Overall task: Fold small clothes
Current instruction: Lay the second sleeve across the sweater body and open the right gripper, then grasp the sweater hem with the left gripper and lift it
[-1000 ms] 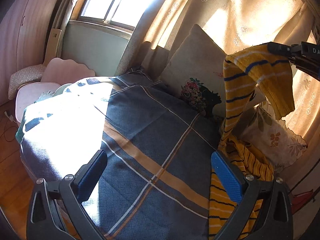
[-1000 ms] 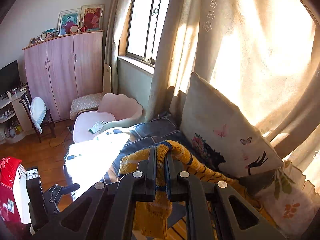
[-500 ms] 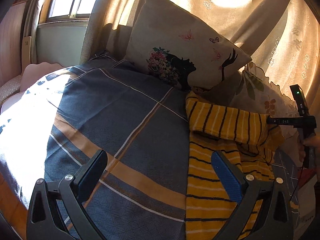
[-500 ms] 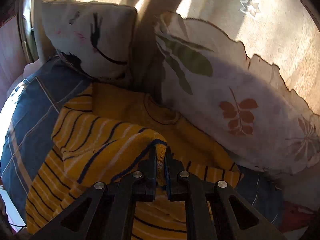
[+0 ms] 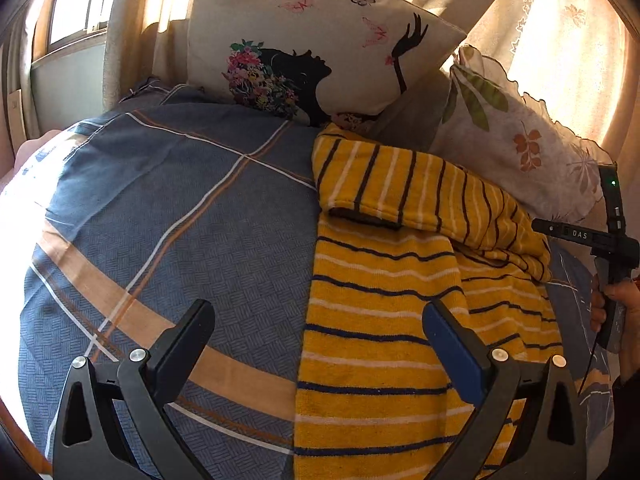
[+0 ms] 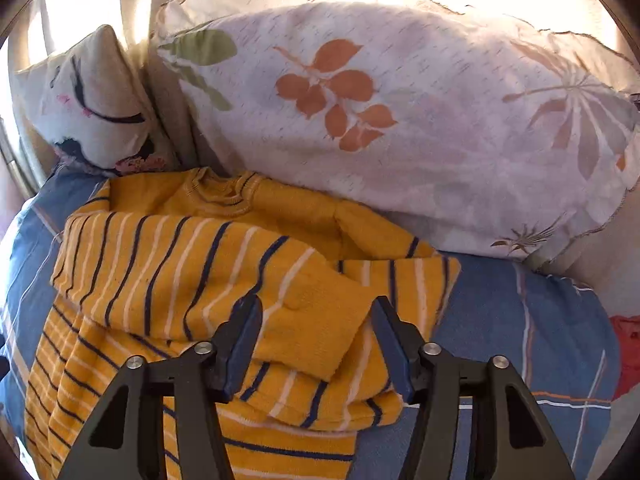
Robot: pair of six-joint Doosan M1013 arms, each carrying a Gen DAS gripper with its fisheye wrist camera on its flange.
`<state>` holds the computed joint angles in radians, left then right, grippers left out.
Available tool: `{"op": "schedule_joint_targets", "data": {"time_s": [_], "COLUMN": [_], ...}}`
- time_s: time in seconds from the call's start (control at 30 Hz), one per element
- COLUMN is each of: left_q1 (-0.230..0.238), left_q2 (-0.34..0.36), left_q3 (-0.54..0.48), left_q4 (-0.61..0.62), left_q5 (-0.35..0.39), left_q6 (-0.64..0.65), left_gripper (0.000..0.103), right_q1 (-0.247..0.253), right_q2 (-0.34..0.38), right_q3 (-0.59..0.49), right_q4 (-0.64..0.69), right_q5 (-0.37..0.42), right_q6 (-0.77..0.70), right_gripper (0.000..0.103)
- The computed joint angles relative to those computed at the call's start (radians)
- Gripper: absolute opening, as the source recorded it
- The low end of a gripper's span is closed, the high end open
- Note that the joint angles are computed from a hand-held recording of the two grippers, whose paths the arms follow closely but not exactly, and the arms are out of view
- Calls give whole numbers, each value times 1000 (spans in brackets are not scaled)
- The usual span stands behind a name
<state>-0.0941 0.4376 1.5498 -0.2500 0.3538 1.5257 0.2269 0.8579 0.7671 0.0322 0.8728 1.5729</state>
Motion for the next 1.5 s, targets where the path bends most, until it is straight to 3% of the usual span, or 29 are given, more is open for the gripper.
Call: {"op": "schedule_joint_targets", "data": {"time_s": [0.03, 0.1, 0.17, 0.23, 0.33, 0.37, 0.43, 0.53, 0.67, 0.8, 0.83, 0.87, 0.9, 0.97, 1.17, 1.33, 1.37, 1.4, 1.43, 1.47, 1.5], "left_q1": [-1, 0, 6, 17, 39, 49, 67, 83, 107, 114, 117, 122, 126, 122, 119, 117, 115, 112, 108, 101, 100], "left_q2": [0, -3, -7, -12, -18, -18, -18, -17, -7, -11, -11, -8, -6, -11, -34, -41, -43, -43, -43, -42, -38], "left_q3": [2, 5, 8, 12, 18, 21, 30, 43, 59, 87, 90, 92, 93, 102, 148, 169, 173, 171, 165, 159, 154], "left_q4": [-18, -55, -100, -140, -227, -276, -404, -516, -691, -808, -834, -866, -883, -884, -928, -980, -993, -989, -957, -911, -891], "left_q5": [2, 8, 16, 30, 63, 78, 113, 162, 264, 318, 349, 389, 425, 445, 460, 482, 474, 466, 448, 421, 414], "left_q6": [20, 53, 89, 121, 191, 228, 333, 427, 556, 671, 699, 726, 740, 761, 849, 916, 917, 905, 869, 822, 795], "left_gripper": [103, 103, 103, 103, 103, 103, 103, 103, 103, 102, 100, 91, 83, 80, 79, 78, 65, 37, 21, 8, 9], "right_q1": [-8, -15, -13, -14, -3, -4, -23, -57, -79, -70, -66, -65, -68, -70, -35, -11, -4, 4, 8, 15, 26], "right_q2": [1, 27, 61, 63, -9, -47, -125, -224, -307, -350, -366, -364, -365, -365, -376, -401, -400, -403, -414, -419, -424], "right_q3": [10, -19, -64, -62, 52, 113, 245, 423, 606, 724, 762, 772, 785, 815, 864, 915, 913, 917, 931, 935, 935], "right_q4": [73, 117, 35, -33, -143, -119, 42, 370, 640, 726, 809, 881, 969, 1139, 1284, 1377, 1381, 1384, 1378, 1346, 1301], "right_q5": [8, 55, 104, 105, 9, -42, -146, -215, -239, -263, -292, -296, -267, -209, -204, -245, -263, -289, -315, -350, -393], "right_q6": [-46, -39, 63, 173, 280, 277, 200, -1, -150, -200, -269, -332, -407, -544, -704, -821, -828, -836, -843, -826, -794], "right_gripper": [34, 30, 27, 30, 37, 48, 65, 66, 66, 66, 67, 68, 68, 68, 68, 68, 68, 68, 66, 62, 59]}}
